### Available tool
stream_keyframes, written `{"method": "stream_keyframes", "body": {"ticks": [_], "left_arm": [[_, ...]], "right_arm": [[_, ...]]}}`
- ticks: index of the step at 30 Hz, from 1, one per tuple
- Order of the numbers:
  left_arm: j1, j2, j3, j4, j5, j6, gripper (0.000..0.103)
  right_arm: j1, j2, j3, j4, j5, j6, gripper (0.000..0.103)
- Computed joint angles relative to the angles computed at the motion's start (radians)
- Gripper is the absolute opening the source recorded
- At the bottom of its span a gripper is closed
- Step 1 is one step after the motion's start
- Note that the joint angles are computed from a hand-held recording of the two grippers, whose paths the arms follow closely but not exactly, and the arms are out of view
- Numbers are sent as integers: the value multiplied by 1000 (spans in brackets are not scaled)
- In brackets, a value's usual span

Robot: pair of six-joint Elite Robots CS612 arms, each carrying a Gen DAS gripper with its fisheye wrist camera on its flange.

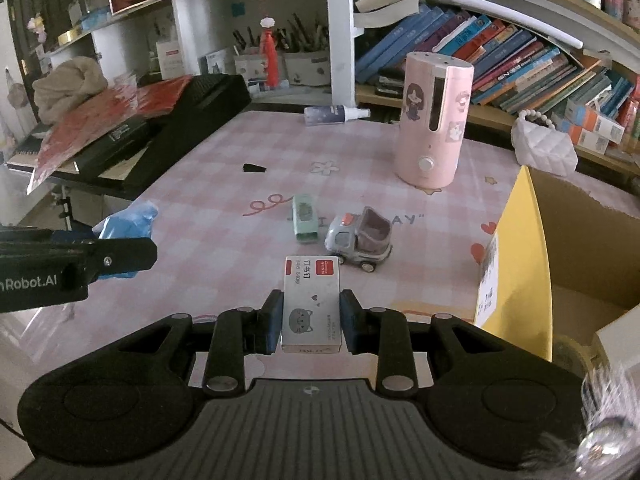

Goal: Organize objects
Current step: 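Lift the blue toy with the left tool while the right tool lifts the white box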

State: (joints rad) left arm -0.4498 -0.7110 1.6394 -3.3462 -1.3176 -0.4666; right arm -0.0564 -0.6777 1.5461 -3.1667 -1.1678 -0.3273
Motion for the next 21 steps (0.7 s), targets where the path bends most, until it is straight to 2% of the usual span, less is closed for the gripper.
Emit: {"method": "stream_keyframes", "body": {"ticks": [12, 21], "left_arm": [[-7, -24, 74, -74, -41, 15, 36], [-24, -62, 163, -141, -24, 16, 36]], "right_arm": [[2, -47, 95, -74, -46, 24, 28], [5, -86, 181, -124, -49, 33, 28]]}}
